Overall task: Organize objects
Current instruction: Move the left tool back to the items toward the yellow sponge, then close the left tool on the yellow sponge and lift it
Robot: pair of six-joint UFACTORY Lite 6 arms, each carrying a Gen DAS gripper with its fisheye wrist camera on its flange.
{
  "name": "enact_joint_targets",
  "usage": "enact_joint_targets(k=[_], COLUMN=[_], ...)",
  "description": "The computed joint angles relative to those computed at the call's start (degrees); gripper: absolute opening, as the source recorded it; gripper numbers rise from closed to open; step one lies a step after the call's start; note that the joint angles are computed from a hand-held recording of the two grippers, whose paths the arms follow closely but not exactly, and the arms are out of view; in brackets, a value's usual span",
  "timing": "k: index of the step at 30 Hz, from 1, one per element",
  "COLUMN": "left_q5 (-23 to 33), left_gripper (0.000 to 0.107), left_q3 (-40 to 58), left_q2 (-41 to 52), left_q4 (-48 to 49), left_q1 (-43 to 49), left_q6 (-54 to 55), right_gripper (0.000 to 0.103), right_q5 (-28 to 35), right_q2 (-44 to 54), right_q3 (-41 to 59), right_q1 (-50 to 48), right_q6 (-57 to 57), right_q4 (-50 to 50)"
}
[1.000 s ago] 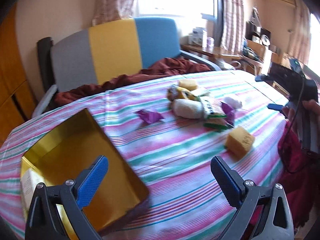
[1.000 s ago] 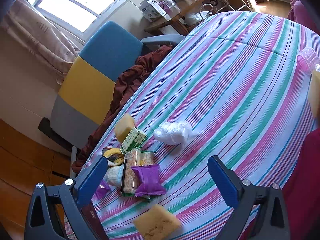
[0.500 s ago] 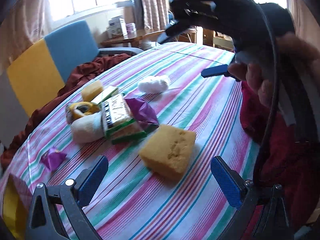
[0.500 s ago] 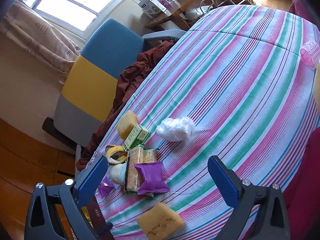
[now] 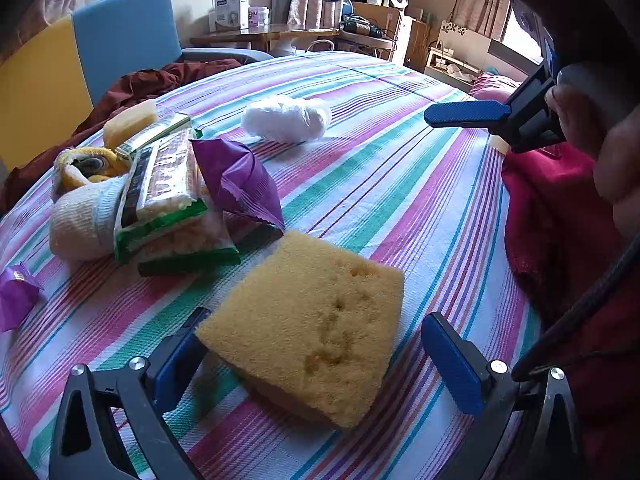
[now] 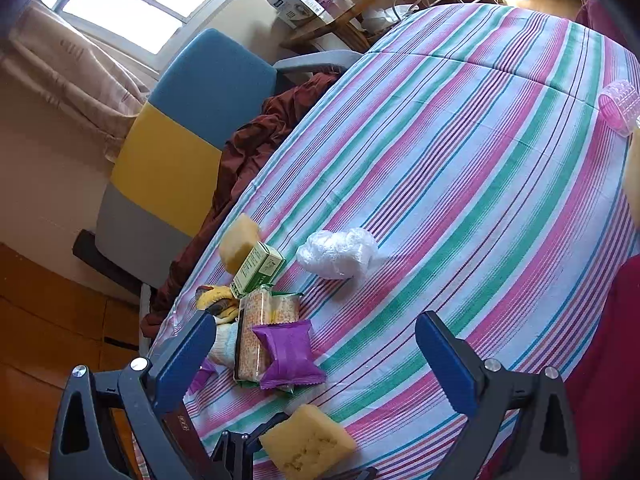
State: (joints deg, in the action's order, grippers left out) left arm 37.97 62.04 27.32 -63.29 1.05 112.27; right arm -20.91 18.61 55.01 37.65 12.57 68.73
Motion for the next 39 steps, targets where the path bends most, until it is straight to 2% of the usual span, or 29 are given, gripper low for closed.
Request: enact_joint_targets(k=[15, 16, 18, 21, 26, 32, 33, 35, 37, 39], left_q5=[-0.09, -0.16, 1.0, 2.55, -0.72, -0.43, -0.41, 0.8, 2.35, 3.99], left_gripper=[0.102, 0.101, 0.091, 0.081, 0.077, 0.07, 0.064, 0.059, 0.057, 0.056], left_q3=[-1.4, -1.43, -1.1, -0.53, -4.26, -3.87, -4.58, -5.58, -6.22, -6.82], left_q2=[-0.84, -1.13, -1.21, -1.28, -4.38, -3.18, -3.72, -4.29, -4.59, -4.67], left_q4=[-2.68, -2.8, -3.28, -2.23, -3.8, -5.05, -6.32, -7.83, -8.47, -8.94], left_q1=[0.18, 0.23, 1.12, 1.46, -0.96, 0.29, 1.0, 3.8, 7.43, 11.63], left_q6=[2.76, 2.53, 2.39, 1.57, 6.71, 6.5, 7.11, 7.37, 7.66, 8.67], right_gripper=[0.102, 0.102, 0.102, 0.102, 0.102, 0.102, 0.102, 0.102, 0.101, 0.099], right_q5=[2.53, 2.64, 2.86, 3.37, 4.18, 4.72, 4.82, 5.34, 6.67, 7.89], right_q2=[1.52, 1.49, 1.45, 1.86, 2.57, 2.92, 3.09, 3.49, 4.44, 6.11], right_q3=[1.75, 1.52, 1.04, 1.49, 2.56, 3.07, 3.33, 3.92, 5.08, 7.51], right_q1=[-0.87, -1.06, -1.41, -1.74, -1.95, -2.07, -2.05, -2.15, -2.37, -2.44], right_q6=[-8.54, -7.65, -5.68, -7.08, -10.42, -13.26, -14.52, -16.55, -18.9, -27.43], right_q4=[9.32, 8.84, 7.59, 8.99, 11.6, 14.01, 15.07, 16.41, 17.47, 24.02])
